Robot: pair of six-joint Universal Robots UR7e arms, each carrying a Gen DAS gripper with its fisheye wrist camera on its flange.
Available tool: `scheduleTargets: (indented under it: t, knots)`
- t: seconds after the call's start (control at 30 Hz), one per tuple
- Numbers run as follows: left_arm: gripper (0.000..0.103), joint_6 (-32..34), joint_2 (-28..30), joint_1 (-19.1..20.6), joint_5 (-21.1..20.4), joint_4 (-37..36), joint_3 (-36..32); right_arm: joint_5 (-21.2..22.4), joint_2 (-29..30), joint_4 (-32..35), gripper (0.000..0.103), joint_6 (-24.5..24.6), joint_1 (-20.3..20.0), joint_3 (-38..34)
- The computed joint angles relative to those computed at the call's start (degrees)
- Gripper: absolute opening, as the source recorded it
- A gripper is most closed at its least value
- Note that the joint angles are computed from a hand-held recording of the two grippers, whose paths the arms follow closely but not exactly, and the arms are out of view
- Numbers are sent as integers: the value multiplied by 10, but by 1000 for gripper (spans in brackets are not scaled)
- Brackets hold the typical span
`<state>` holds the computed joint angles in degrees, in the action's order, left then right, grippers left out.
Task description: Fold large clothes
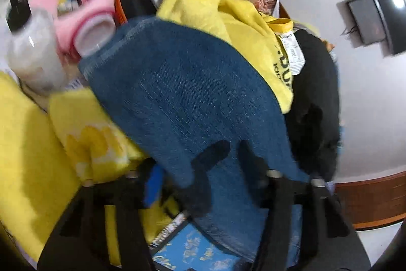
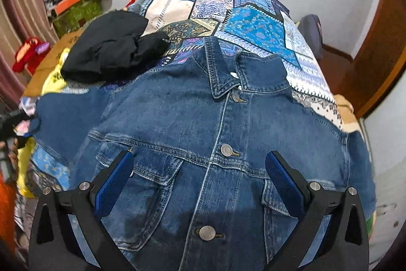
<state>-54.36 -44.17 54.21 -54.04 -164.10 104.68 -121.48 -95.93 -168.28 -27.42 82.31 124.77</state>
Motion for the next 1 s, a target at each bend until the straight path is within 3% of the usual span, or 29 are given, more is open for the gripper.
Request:
scheduleTargets:
  t: [0.03,0.07,0.13,0.27,0.33,0.47,0.53,0.7,0.83,1.0]
  knots:
    - [25,-3,1,-9,27,40,-9,10,-7,10,103,10,-3,-1]
    - [17,-3,1,-14,48,71,-16,16,-12,15,103,15,-5,0]
    - [13,8,7,-33,99,131,-32,23,-21,12,103,24,-6,2]
    - [11,52,8,-81,166,134,-39,35,-42,5,103,15,-7,7]
    - [10,86,11,-101,177,123,-54,40,-54,-10,103,8,-6,11]
    - [10,181,30,-140,157,38,-86,60,-72,-31,103,-3,-8,13]
    - [10,238,48,-165,141,-9,-109,81,-85,-35,103,0,-12,11]
    - [10,330,110,-208,19,-65,-189,113,-108,-61,103,-14,-21,11]
    - [10,336,180,-225,-89,0,-279,126,-133,-97,103,-27,-34,22]
    - [10,351,270,-239,-156,152,-381,145,-163,-116,103,-37,-69,34]
